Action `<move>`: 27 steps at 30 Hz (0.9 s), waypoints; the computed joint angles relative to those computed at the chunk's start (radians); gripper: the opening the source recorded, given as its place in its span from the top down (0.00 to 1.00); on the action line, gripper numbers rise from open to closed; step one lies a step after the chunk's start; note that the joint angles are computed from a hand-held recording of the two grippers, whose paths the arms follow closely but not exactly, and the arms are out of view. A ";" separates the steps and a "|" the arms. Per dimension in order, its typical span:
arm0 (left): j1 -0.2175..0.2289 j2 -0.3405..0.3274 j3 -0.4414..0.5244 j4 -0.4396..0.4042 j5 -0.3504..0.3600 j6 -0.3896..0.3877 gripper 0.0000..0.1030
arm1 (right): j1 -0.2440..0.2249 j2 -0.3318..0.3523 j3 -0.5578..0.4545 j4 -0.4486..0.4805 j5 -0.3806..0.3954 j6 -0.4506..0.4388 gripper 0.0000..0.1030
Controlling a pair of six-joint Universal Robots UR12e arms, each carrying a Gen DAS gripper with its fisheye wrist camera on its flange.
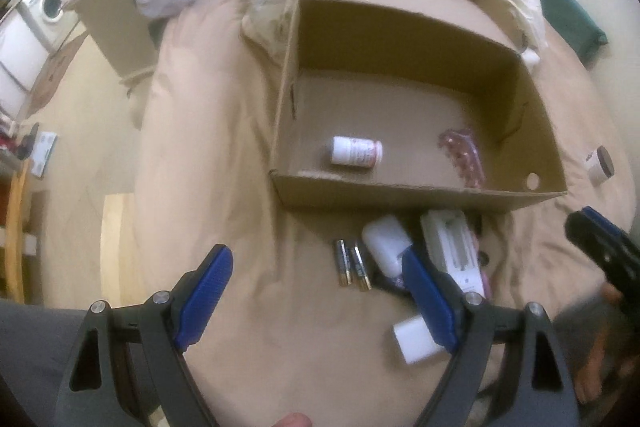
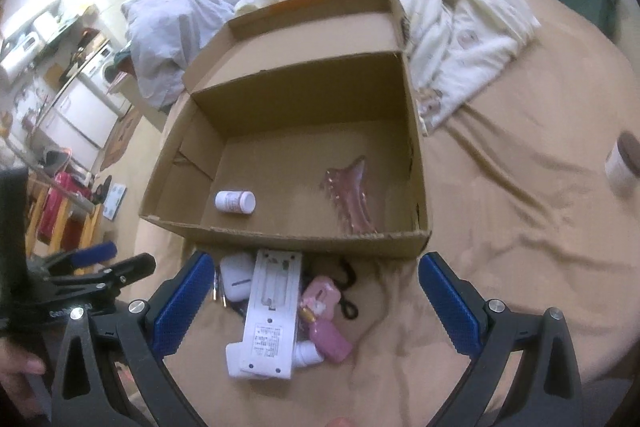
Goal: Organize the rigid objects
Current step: 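Withdraw both tools from the box back toward the item pile, then grasp the white charger plug with the left tool while the right tool grasps the white remote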
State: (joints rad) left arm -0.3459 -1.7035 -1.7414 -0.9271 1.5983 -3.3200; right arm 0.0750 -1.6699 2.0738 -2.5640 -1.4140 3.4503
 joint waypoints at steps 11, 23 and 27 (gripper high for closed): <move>0.013 -0.005 -0.014 -0.020 -0.046 -0.050 0.17 | -0.014 0.017 -0.008 0.056 0.016 0.040 0.00; -0.016 -0.044 -0.006 -0.209 -0.173 -0.031 0.17 | -0.012 0.051 -0.035 0.142 0.011 0.044 0.00; -0.031 -0.059 0.000 -0.208 -0.181 -0.034 0.17 | -0.013 0.048 -0.033 0.140 0.014 0.040 0.00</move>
